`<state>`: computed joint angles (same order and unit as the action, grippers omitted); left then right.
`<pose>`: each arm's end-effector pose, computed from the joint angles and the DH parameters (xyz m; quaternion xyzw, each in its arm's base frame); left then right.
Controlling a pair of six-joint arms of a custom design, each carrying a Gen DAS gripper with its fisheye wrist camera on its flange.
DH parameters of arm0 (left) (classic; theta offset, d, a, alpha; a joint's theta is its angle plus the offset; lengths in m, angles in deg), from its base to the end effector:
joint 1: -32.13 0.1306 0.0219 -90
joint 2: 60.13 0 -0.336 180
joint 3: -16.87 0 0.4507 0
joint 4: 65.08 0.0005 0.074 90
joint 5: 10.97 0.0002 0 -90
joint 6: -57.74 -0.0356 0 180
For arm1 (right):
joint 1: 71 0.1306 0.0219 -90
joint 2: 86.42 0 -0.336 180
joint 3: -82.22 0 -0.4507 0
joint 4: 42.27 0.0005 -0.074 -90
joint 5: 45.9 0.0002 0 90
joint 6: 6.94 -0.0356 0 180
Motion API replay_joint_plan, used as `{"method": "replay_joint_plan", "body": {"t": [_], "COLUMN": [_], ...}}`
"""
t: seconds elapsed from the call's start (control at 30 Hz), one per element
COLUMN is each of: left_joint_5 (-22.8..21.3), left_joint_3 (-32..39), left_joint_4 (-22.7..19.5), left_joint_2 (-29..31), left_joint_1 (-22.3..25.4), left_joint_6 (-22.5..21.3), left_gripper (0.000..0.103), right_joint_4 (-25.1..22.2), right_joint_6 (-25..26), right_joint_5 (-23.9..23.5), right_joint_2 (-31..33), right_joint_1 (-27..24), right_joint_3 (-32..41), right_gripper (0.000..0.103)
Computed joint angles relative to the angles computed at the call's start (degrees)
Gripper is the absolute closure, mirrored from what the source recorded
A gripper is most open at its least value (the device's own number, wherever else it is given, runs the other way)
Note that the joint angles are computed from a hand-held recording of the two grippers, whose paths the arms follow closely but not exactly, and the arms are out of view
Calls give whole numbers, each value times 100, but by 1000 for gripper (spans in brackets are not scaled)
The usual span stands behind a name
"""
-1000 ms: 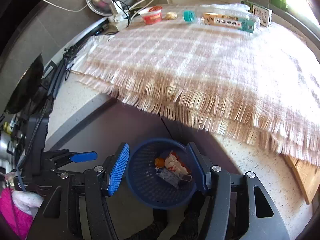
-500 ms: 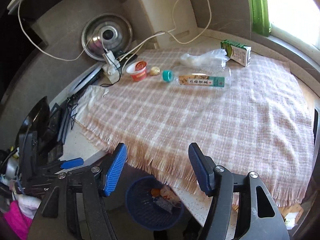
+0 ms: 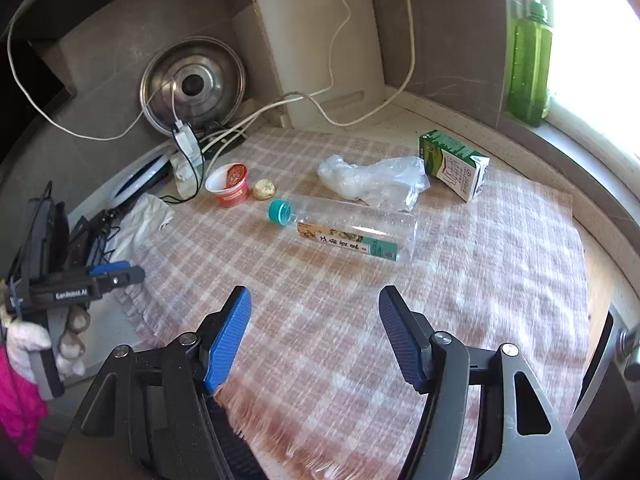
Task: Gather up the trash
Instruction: 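Grasp the red-labelled yogurt cup with the left tool while the right tool grasps the clear bottle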
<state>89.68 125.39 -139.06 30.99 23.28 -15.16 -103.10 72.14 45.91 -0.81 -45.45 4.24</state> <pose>0.5111 -0.0868 0.5102 -0.0420 0.9531 -0.1509 0.2590 0.4578 0.2171 0.5161 -0.1113 0.9151 0.1074 0.3724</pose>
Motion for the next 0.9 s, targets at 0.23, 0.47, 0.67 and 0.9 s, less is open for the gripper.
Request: {"method": "replay_joint_plan", "body": {"t": [0.23, 0.47, 0.67, 0.9], "left_joint_5": [-114, -112, -86, -14], "left_joint_3": [1273, 2471, 3215, 3981], "left_joint_4": [-120, -439, -716, -1136], "left_joint_2": [1209, 2314, 2949, 3628], "left_joint_1": [134, 296, 317, 291], "left_joint_6": [262, 723, 873, 1050], "left_gripper": [39, 42, 48, 70], "right_joint_4": [-740, -1592, -2053, -2389], "right_joint_6": [1528, 2712, 3269, 3794], "right_joint_5": [-547, -640, -696, -517], "right_joint_2": [1272, 2465, 3114, 3650], "right_joint_1": [-317, -342, -363, -298], "right_joint_3": [1475, 2826, 3597, 4143], "right_gripper": [37, 37, 37, 37]}}
